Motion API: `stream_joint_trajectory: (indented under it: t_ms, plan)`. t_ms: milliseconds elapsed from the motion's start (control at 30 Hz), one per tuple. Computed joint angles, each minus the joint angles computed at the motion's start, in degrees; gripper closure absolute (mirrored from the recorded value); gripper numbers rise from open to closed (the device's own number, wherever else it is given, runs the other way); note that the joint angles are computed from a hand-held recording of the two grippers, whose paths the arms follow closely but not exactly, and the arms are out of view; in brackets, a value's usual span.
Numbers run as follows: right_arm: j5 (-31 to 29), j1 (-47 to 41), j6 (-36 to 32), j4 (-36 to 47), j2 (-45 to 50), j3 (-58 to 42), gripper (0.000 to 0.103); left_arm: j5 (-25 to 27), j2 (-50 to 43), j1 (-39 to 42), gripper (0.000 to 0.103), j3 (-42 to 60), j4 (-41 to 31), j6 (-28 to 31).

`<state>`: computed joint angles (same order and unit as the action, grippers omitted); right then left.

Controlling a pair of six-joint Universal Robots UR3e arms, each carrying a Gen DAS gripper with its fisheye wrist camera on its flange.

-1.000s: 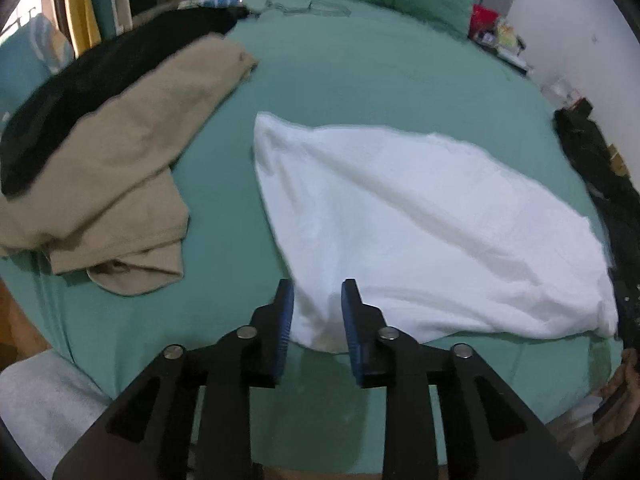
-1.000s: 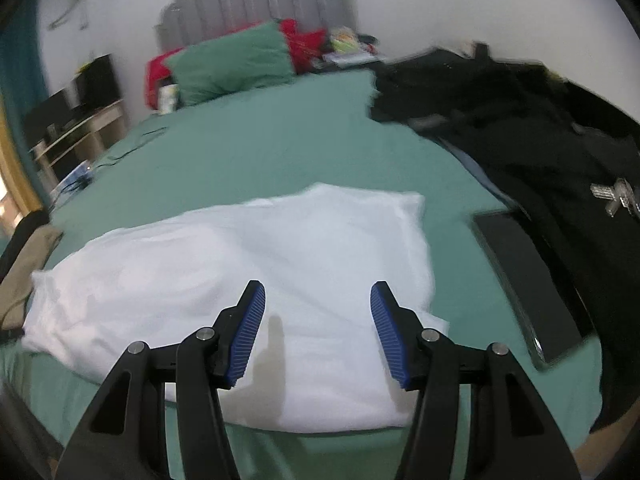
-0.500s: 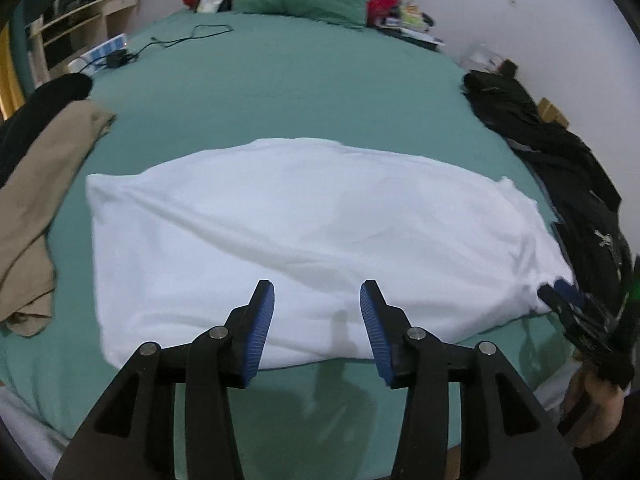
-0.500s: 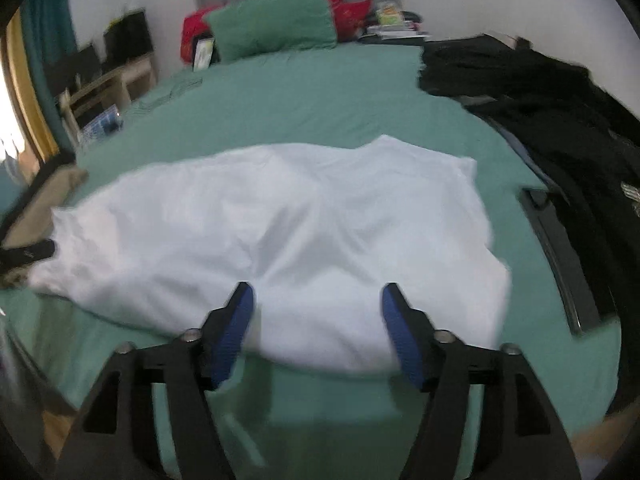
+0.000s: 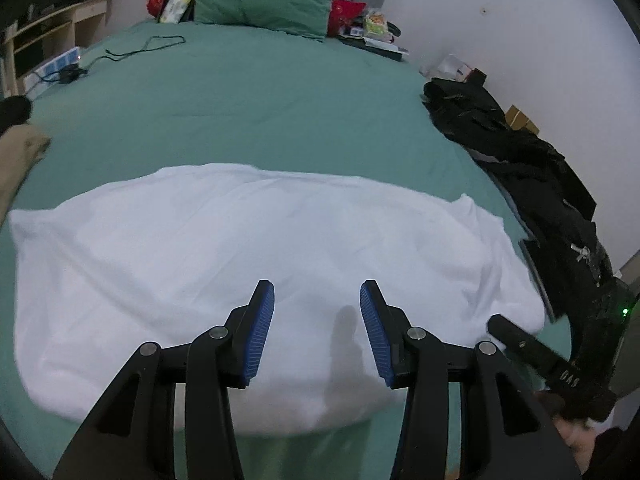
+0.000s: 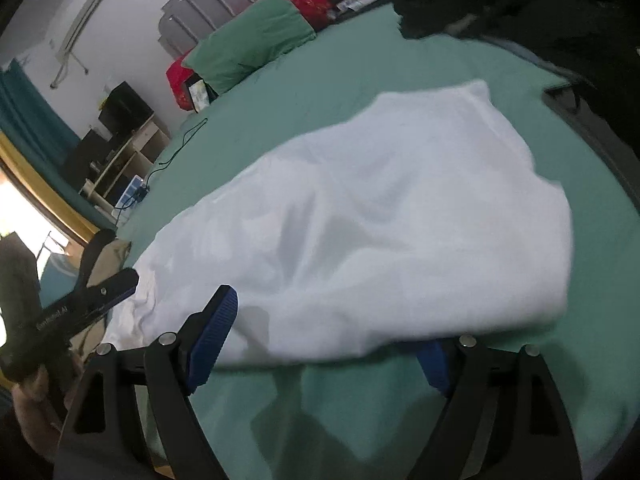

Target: Fold large clothes

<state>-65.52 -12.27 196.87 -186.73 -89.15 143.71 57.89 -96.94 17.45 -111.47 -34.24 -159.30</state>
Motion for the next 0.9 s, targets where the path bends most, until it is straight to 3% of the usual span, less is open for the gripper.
stream_joint_trajectory:
  t_ms: [167,333,433,500,567,733,900]
  plan:
    - [1.36,-0.02,3.60,-8.31,9.29,-3.84,0.017,3.28,-8.70,-4.65,0.056,6.62,1.95,-4.60]
    - [-1.23,2.77,4.30,-5.35,14.20,-11.74,0.012,9.39,-13.91,-8.97,0.056,9.74,3.61,-6.25]
    - [3.09,1.42,6.02,-8.41,16.80,-12.80,0.014,13.17,-14.47,-11.40,0.056,8.53,7.72,-6.26]
    - [6.19,0.24,6.11,-9.82,18.21,-13.24,0.045,14.01,-14.74,-11.95,0.056,7.27,10.61,-6.59]
    - [4.83,0.95,4.83,-7.57,17.93,-14.32,0.081,14.17,-15.18,-12.10,0.056,6.33,12.96,-7.19]
    - [-3.55,6.82,0.37,-0.59,13.86,-18.89,0.087,16.01,-15.48,-13.38,0.056,7.47,12.74,-7.67]
    - [-13.43,13.54,-2.70,7.02,11.93,-26.09,0.088,7.93,-11.77,-7.48,0.056,8.05,4.04,-6.40]
